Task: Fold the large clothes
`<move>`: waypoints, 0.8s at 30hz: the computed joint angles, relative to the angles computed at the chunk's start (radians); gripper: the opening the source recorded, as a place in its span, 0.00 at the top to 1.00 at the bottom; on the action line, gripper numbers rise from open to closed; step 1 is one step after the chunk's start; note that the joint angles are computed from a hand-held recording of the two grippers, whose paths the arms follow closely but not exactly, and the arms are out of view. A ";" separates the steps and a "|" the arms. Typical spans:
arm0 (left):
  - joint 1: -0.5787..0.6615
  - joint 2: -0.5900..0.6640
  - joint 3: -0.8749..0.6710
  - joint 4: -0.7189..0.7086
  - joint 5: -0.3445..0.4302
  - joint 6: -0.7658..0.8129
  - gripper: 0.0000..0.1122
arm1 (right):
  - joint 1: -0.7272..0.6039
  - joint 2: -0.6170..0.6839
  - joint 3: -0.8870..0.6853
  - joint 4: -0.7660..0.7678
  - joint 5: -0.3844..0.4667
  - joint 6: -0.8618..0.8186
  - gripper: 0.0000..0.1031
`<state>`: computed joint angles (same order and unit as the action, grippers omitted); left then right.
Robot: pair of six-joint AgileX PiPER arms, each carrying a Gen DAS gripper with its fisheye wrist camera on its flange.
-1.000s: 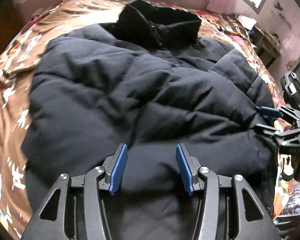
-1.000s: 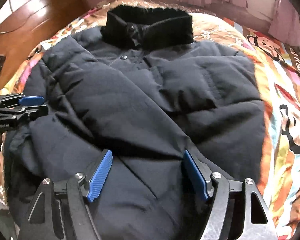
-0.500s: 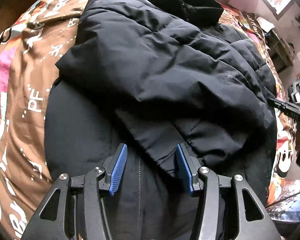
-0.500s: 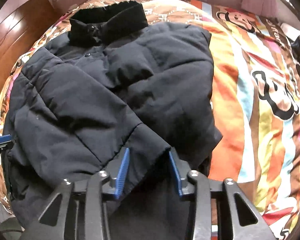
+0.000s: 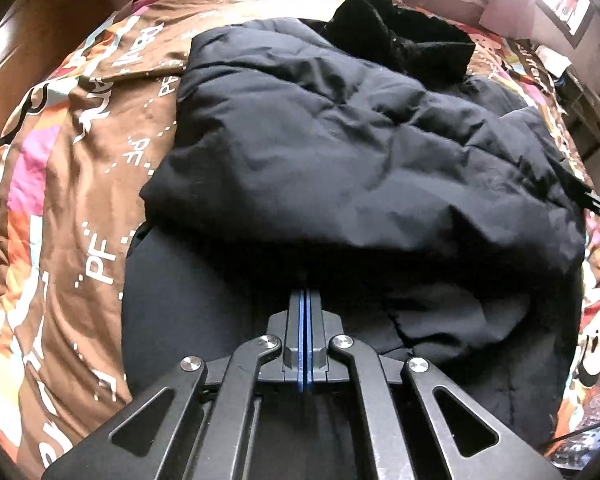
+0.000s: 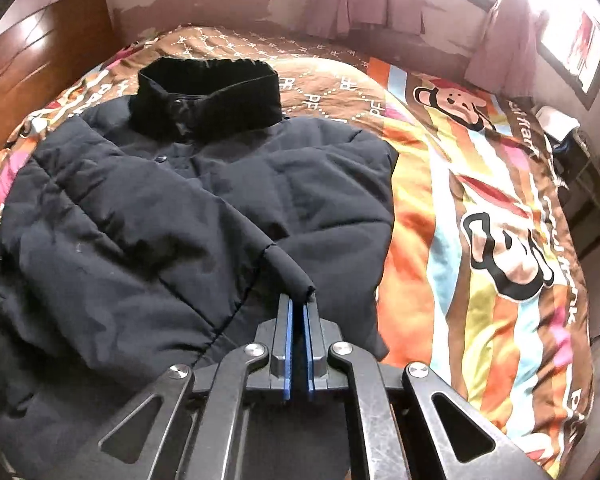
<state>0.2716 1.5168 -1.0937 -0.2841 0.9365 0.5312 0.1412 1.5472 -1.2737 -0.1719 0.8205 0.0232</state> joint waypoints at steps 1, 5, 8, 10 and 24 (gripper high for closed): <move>-0.004 0.004 0.012 0.005 -0.017 -0.006 1.00 | 0.000 0.019 -0.002 -0.015 -0.008 0.010 0.96; -0.002 0.031 0.012 0.001 -0.048 -0.021 1.00 | -0.004 0.059 0.017 -0.046 -0.044 0.039 0.95; 0.018 0.035 -0.012 -0.015 -0.004 0.011 1.00 | -0.014 0.046 0.018 -0.010 -0.039 0.014 0.91; 0.034 0.034 -0.034 -0.028 0.034 0.041 1.00 | -0.050 0.034 0.001 0.092 -0.020 -0.071 0.79; 0.029 0.159 -0.440 -0.092 0.150 -0.014 0.54 | -0.094 0.328 -0.539 0.360 0.146 -0.232 0.43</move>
<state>0.3008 1.6757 -1.5337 -0.3759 1.0866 0.5177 0.0471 1.8749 -1.8128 0.1877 0.9666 -0.2088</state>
